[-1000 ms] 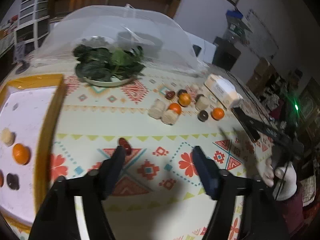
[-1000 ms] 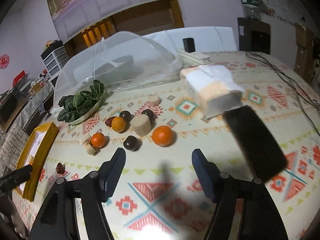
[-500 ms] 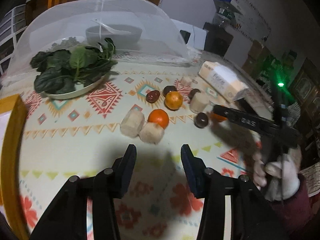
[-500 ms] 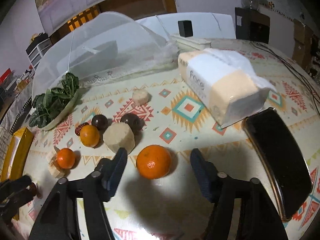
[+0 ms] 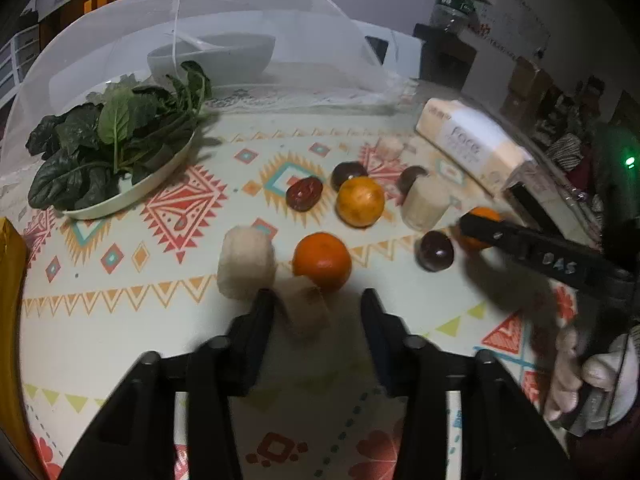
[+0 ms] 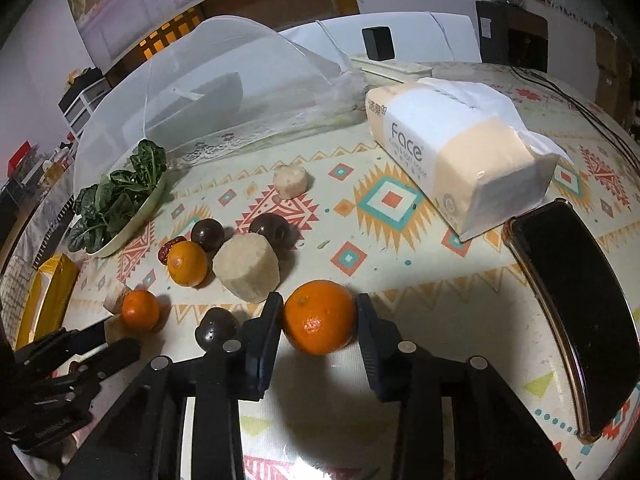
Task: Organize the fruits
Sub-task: 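Grasp another yam chunk with left tool while right tool grasps a mandarin, then carry yam chunk and mandarin into the tray and open both tools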
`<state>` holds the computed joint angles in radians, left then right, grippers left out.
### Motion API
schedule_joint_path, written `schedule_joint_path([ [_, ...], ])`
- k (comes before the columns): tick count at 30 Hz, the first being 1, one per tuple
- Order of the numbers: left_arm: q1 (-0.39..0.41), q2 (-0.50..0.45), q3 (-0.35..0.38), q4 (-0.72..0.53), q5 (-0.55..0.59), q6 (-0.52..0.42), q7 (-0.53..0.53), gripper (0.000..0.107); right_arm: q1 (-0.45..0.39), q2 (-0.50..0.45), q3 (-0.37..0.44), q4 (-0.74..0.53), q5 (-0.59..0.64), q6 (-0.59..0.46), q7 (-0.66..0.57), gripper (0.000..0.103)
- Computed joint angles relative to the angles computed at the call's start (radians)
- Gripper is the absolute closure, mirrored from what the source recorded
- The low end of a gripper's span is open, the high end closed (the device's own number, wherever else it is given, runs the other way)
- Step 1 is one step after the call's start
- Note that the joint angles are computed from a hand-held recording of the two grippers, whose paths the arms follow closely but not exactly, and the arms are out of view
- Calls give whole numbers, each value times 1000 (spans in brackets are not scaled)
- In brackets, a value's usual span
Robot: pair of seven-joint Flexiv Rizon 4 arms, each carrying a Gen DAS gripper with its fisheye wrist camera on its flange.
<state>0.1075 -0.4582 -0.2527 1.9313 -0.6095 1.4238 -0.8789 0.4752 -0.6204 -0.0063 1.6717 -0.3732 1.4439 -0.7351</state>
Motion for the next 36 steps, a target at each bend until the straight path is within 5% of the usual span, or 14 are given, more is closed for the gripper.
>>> schedule_joint_path([
  [1, -15, -4, 22, -5, 21, -2, -17, 90, 1, 2, -1, 3, 0, 1, 0, 64],
  [6, 11, 14, -16, 32, -5, 48, -21, 90, 10, 10, -12, 18, -3, 10, 10, 64],
  [10, 99, 77, -129, 114, -110, 85, 41, 90, 25, 18, -36, 40, -9, 42, 30, 64],
  [16, 232, 245, -323, 257, -541, 119, 339, 90, 129, 68, -158, 122, -53, 105, 106, 64],
  [22, 217, 384, -235, 316, -842, 71, 530, 90, 253, 161, -242, 204, -100, 175, 152, 64],
  [28, 221, 428, -81, 334, -902, 52, 554, 90, 192, 128, -2, 60, -118, 106, 34, 64],
  [31, 233, 423, -4, 332, -875, 39, 537, 90, 126, 39, 207, -87, -66, 28, -104, 64],
  [36, 250, 362, 106, 294, -750, 13, 456, 90, 157, -133, 361, -368, 0, -134, -280, 64],
])
